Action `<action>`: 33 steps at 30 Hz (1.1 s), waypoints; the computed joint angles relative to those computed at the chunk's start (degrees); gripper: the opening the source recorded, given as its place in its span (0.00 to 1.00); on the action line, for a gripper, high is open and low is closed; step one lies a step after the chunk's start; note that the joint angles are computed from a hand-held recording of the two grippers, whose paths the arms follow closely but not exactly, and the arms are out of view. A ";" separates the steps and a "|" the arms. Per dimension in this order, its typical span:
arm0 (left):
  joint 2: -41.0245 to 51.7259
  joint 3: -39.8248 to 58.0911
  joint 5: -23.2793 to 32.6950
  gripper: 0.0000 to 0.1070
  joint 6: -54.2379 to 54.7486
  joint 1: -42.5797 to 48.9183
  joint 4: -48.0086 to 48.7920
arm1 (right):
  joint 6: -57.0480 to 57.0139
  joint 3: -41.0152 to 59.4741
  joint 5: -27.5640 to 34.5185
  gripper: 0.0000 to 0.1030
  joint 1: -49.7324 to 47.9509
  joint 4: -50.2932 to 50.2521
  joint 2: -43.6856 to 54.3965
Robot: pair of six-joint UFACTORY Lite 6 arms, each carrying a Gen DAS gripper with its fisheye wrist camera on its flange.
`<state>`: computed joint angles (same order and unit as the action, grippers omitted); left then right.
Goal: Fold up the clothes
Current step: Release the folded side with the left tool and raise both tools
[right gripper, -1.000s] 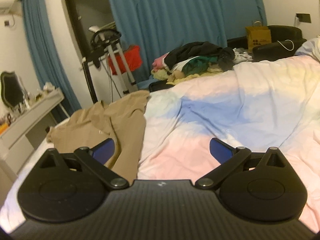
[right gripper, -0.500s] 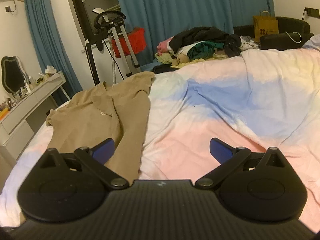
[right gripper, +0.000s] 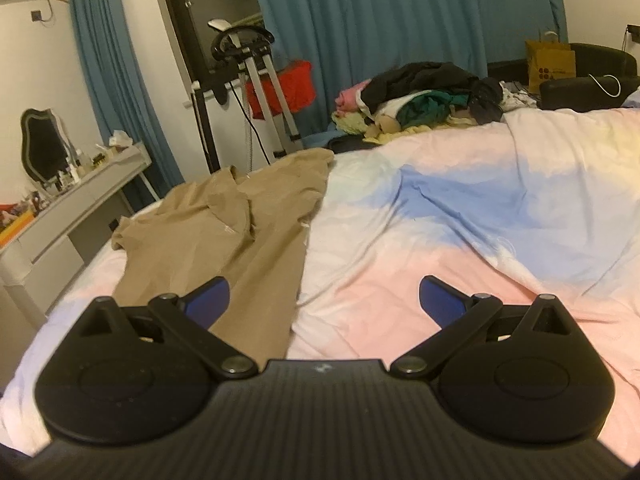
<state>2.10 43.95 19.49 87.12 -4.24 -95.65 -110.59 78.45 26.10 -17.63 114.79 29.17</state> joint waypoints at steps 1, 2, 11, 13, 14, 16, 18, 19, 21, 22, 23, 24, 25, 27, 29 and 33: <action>-0.99 -0.31 -0.56 0.50 1.83 -0.52 -1.52 | -1.29 -0.72 0.90 1.00 -0.10 1.28 -0.53; -1.40 0.15 -1.45 0.52 4.70 -1.37 -4.43 | -2.79 -1.54 1.87 1.00 -0.18 2.69 -1.12; 0.26 13.87 -9.82 0.91 42.25 -9.44 -39.79 | -10.95 -7.80 7.72 1.00 -0.26 10.43 -6.25; 2.61 17.98 -9.88 0.93 53.22 -10.76 -50.68 | -11.66 -8.30 8.46 1.00 -0.34 11.00 -6.81; 3.85 20.13 -9.80 0.94 58.46 -11.38 -55.83 | -12.31 -8.58 8.79 1.00 -0.34 11.64 -6.99; 6.11 22.85 -9.36 0.94 67.14 -12.18 -64.30 | -13.27 -8.79 8.99 1.00 -0.31 12.49 -7.08; 8.56 24.43 -7.84 0.94 74.14 -12.86 -71.17 | -14.19 -8.80 8.95 1.00 -0.18 13.28 -6.97; 9.41 24.72 -7.20 0.94 74.50 -12.71 -71.29 | -14.79 -8.73 8.74 1.00 0.01 13.85 -6.78; 10.86 25.12 -6.08 0.94 71.79 -11.90 -67.81 | -16.07 -8.60 8.24 1.00 0.42 15.01 -6.43; 11.40 25.23 -5.82 0.94 70.42 -11.24 -65.77 | -16.93 -8.54 7.85 1.00 0.70 15.67 -6.24; 11.89 25.33 -5.66 0.94 69.04 -10.51 -63.62 | -17.70 -8.41 7.50 1.00 1.00 16.24 -6.02; 12.40 25.46 -5.50 0.94 67.75 -9.78 -61.56 | -18.31 -8.20 7.18 1.00 1.33 16.68 -5.76; 12.96 25.66 -5.23 0.94 66.07 -8.95 -59.39 | -18.91 -7.96 6.85 1.00 1.68 17.11 -5.49; 13.31 25.37 -4.39 0.94 60.70 -6.93 -53.61 | -20.14 -7.61 6.44 1.00 2.32 18.12 -5.01; 13.75 25.38 -3.82 0.94 54.02 -4.93 -47.10 | -21.60 -7.38 6.06 1.00 3.07 19.46 -4.57; 13.78 25.44 -2.56 0.94 42.14 -0.85 -35.87 | -23.89 -6.54 4.30 1.00 4.65 22.10 -3.16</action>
<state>15.88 69.39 16.92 129.26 -5.10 -131.52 -134.48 71.92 30.40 -12.98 136.88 26.00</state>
